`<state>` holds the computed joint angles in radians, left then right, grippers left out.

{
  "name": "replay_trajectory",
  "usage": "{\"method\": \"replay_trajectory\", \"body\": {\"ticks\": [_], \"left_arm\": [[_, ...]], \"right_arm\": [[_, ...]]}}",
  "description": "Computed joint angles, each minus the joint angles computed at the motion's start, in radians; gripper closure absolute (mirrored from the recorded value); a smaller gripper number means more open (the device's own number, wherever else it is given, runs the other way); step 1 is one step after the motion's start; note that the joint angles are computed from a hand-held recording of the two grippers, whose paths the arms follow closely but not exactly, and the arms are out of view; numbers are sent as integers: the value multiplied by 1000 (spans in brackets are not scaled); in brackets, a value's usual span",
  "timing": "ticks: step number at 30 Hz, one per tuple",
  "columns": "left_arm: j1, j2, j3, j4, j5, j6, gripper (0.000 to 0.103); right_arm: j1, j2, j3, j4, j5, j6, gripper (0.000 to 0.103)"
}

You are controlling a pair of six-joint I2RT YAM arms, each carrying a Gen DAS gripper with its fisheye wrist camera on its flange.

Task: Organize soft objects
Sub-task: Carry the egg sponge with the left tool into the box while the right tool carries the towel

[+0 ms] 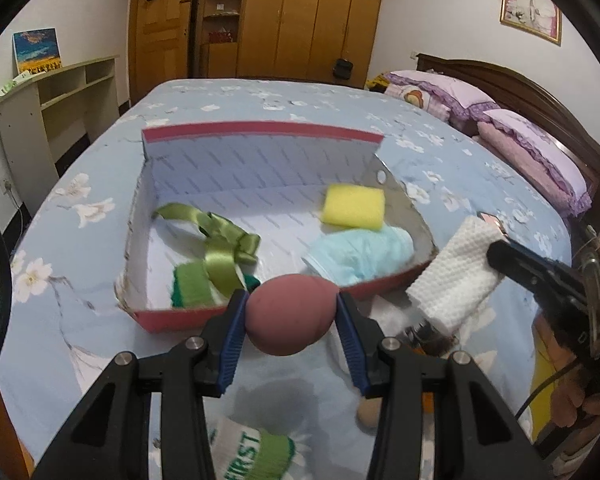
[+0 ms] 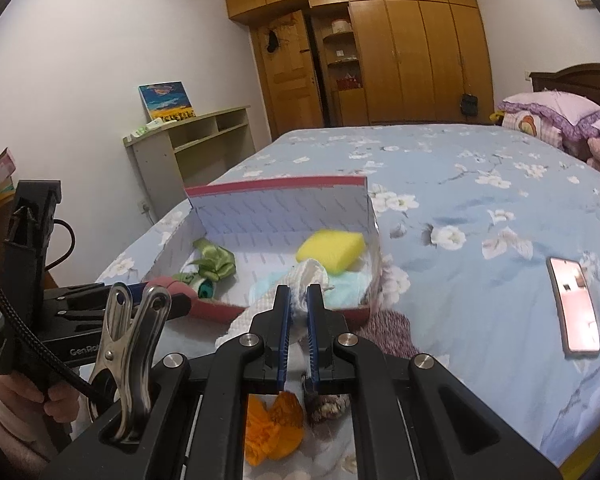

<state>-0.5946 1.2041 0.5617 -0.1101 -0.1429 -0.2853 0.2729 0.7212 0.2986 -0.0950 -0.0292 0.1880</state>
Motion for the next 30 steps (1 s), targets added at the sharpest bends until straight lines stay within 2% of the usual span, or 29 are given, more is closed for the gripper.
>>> {"method": "replay_trajectory", "body": {"ticks": [12,30], "left_arm": [[122,63,122,-15,15,110,57],[245,371,308,94,78,158,56]], "right_arm": [[55,256,133,121,28,-32,94],[80,693,369,261,-9,-35,94]]}}
